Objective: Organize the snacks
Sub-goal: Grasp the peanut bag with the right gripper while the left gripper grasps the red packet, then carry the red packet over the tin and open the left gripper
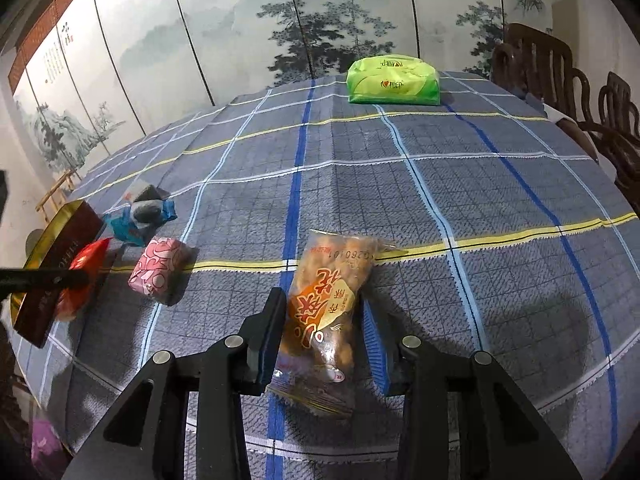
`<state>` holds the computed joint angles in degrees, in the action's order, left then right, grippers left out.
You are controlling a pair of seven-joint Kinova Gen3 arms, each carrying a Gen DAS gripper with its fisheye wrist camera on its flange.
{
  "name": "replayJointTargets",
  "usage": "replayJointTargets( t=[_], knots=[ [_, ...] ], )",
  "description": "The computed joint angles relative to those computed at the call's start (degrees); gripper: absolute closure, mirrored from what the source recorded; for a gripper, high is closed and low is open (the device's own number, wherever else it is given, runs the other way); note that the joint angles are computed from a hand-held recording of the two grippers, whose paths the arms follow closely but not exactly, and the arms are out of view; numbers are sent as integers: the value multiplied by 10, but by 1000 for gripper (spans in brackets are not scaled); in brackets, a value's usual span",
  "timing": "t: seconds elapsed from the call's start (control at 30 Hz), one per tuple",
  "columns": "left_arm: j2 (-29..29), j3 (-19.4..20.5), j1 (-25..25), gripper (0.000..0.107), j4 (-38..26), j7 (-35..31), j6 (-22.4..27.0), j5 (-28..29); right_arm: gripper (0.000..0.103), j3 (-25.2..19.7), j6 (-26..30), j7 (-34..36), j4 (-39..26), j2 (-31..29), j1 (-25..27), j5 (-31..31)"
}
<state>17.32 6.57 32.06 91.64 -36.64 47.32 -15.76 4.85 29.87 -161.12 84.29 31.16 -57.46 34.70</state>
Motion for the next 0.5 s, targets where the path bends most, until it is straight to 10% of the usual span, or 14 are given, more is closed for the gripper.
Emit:
replayJointTargets(
  t=[0.5],
  knots=[
    [-152,53,9,68,105,100,16,-75,64,0,5,-5,-2,1,-3,6]
  ],
)
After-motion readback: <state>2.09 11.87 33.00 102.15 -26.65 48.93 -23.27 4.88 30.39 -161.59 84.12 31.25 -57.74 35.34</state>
